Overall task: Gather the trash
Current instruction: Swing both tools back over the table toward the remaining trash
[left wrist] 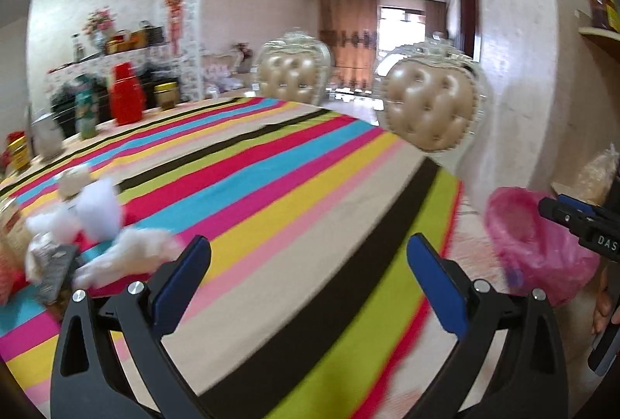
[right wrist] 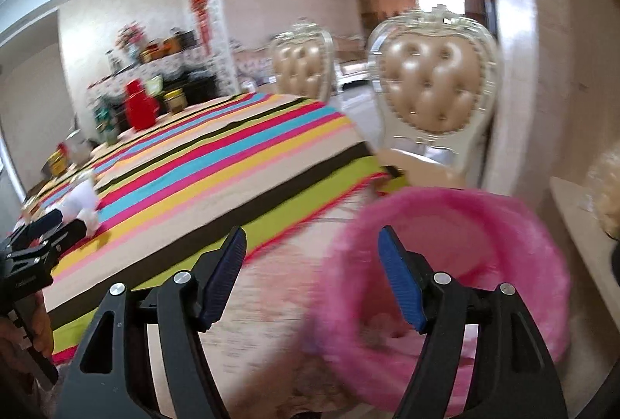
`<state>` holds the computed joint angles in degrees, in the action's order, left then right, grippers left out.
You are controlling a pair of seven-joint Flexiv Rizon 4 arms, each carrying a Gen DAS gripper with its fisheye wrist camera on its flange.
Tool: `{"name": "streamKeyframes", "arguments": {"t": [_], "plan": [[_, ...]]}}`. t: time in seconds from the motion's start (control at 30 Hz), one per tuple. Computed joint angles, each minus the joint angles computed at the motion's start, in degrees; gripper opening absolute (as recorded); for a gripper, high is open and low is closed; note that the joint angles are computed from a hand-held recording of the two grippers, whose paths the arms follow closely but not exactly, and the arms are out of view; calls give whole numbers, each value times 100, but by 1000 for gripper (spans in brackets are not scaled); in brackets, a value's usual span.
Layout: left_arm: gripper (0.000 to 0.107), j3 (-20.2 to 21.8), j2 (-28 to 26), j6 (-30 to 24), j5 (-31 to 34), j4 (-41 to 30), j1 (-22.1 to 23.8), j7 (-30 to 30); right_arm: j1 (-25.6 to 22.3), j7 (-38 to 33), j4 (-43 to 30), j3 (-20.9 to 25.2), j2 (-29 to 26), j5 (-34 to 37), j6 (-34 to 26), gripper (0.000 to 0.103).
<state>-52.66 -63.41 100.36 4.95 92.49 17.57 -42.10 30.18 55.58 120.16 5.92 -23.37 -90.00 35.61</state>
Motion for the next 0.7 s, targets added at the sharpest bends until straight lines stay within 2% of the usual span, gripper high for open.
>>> {"name": "streamKeyframes", "arguments": {"t": [0.23, 0.43, 0.63, 0.7], "plan": [[98, 221, 82, 255, -71, -29, 537, -403, 125, -716, -1105, -231, -728, -240, 703, 68], [98, 547, 179, 333, -93, -228, 846, -843, 310, -1499, -2354, -563, -1539, -208, 1564, 68], [98, 1331, 242, -62, -473, -996, 614, -998, 590, -2479, -3714, -929, -2413, 298, 2370, 68], [98, 1444, 204, -213, -617, -1206, 556, -909, 658, -2879, -4141, -1002, -2686, 600, 2555, 68]]}}
